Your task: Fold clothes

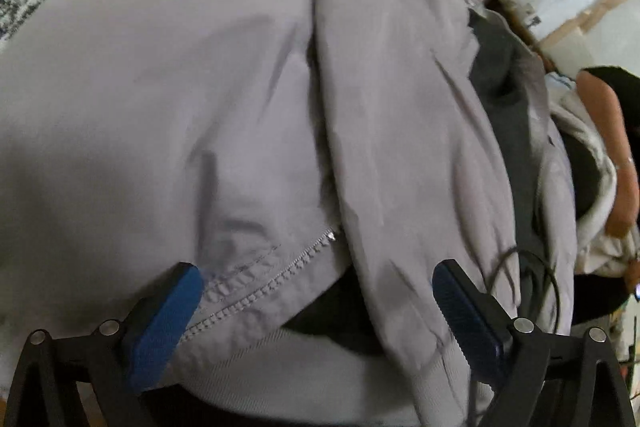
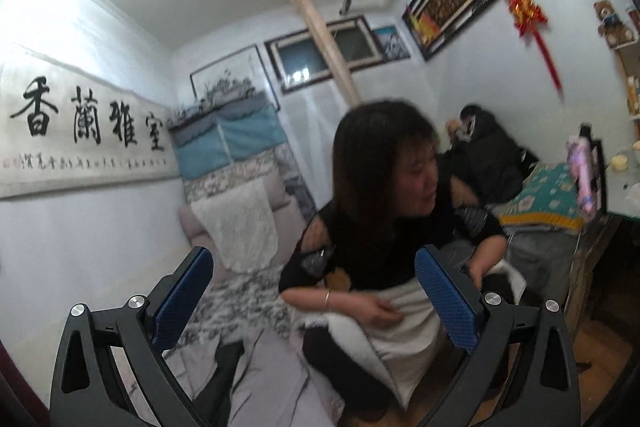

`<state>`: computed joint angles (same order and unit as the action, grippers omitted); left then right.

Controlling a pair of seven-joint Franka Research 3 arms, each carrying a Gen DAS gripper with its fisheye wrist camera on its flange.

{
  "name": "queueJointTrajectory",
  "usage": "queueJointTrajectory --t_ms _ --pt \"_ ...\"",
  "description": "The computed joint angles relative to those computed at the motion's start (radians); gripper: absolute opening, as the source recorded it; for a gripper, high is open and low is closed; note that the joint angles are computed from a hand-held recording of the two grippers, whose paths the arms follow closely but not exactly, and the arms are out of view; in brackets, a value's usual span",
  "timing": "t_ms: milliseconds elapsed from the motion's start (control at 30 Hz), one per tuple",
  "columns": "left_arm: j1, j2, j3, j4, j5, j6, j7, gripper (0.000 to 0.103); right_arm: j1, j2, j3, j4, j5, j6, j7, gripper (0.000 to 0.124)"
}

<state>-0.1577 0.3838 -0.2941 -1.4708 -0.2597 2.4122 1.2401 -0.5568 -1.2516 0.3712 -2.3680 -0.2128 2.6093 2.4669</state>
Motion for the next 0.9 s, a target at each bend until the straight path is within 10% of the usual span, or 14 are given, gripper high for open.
queueJointTrajectory --t_ms 100,200,467,600,667,900 --pt "0.008 -0.008 -0.005 0.017 -0.012 -0.025 0.009 0.068 0.024 0.051 0.001 -0.023 0.025 0.035 0.014 0.103" --pt "0.060 -0.038 -0.063 -0.002 -0.171 -0.007 0.173 0.066 0.038 0.094 0.002 -0.046 0.044 0.059 0.036 0.103" --pt "0.050 0.070 -0.058 0.095 -0.226 -0.087 0.098 0.066 0.072 0.194 -0.020 -0.103 0.081 0.161 0.072 0.103" --pt "0.024 0.122 -0.064 0.181 -0.219 -0.119 0.131 0.046 0.075 0.219 -0.017 -0.105 0.083 0.156 0.073 0.103" --pt "-0.012 0.164 -0.043 0.253 -0.151 -0.159 0.104 0.003 0.086 0.231 -0.024 -0.110 0.089 0.159 0.075 0.103" --pt "-0.004 0.187 -0.064 0.351 -0.154 -0.087 0.099 0.000 0.121 0.290 -0.040 -0.128 0.116 0.196 0.089 0.103"
